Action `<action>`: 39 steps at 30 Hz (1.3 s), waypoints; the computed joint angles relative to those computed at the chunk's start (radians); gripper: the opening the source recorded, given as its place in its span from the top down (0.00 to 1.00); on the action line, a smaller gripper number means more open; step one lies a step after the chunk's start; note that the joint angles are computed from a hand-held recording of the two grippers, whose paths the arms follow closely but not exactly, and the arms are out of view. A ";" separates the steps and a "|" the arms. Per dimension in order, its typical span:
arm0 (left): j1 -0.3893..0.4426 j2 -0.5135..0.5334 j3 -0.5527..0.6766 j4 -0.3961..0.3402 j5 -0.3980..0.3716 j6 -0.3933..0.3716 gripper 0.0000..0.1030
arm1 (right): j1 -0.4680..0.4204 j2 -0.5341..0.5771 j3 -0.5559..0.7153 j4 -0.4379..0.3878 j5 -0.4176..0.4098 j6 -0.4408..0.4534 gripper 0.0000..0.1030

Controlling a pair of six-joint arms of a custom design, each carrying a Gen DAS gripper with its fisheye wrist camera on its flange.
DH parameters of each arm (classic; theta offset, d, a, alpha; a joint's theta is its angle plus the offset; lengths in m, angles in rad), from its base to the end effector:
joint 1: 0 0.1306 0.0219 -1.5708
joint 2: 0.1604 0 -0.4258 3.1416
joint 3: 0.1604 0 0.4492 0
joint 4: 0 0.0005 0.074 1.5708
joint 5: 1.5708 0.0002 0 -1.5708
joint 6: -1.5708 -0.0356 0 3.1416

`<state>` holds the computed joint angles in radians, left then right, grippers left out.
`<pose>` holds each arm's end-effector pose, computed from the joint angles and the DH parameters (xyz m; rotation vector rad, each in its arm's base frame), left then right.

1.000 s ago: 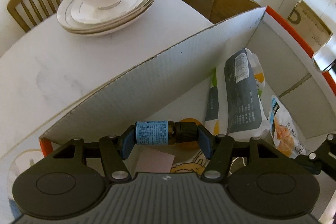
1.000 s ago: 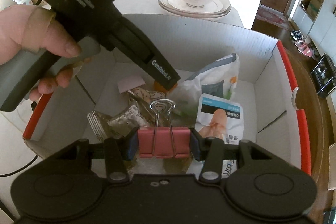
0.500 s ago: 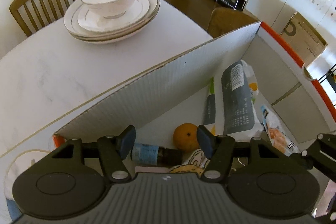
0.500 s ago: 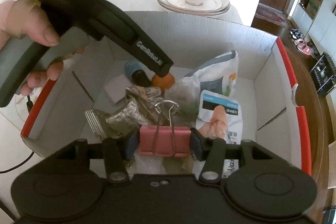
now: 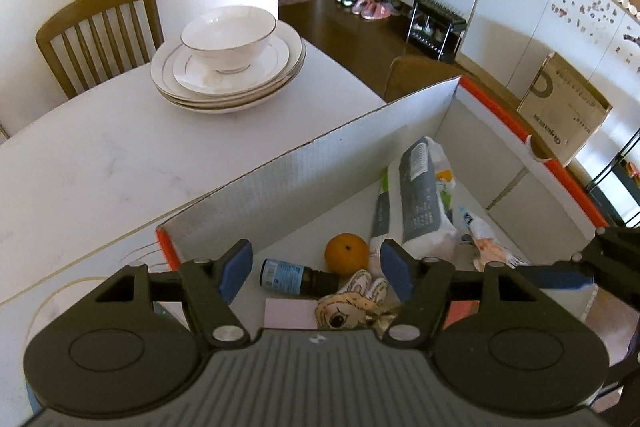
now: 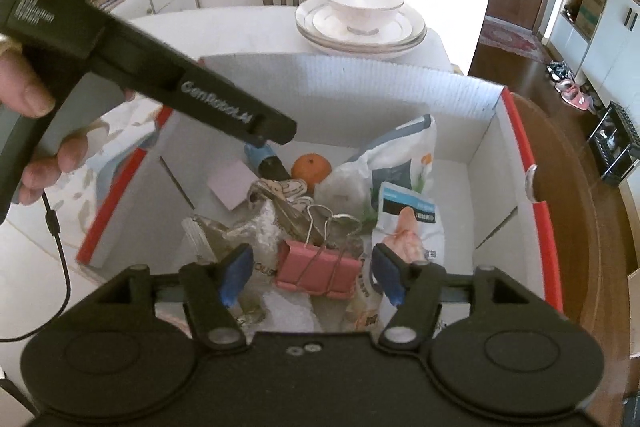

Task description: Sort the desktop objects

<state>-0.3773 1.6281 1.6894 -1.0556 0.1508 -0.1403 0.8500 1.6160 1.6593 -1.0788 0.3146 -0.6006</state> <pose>0.5757 -0.2344 0.4822 0.7141 2.4721 -0.2832 0.4129 0.4525 0.4740 -0.2058 2.5279 0.1602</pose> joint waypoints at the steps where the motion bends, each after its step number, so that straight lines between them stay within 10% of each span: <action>1: 0.001 -0.011 -0.011 0.006 0.004 0.003 0.31 | 0.001 -0.003 0.000 0.003 0.002 0.000 0.32; 29: 0.029 -0.325 -0.302 0.138 0.057 -0.039 0.30 | 0.069 -0.093 -0.058 0.016 0.138 -0.128 0.25; 39: 0.043 -0.411 -0.391 0.197 0.060 -0.063 0.08 | 0.103 -0.129 -0.106 0.093 0.223 -0.163 0.15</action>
<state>-0.3346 1.2175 1.2987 -0.8589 0.2105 -0.2029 0.9528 1.4868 1.5537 -0.9861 0.5380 -0.7634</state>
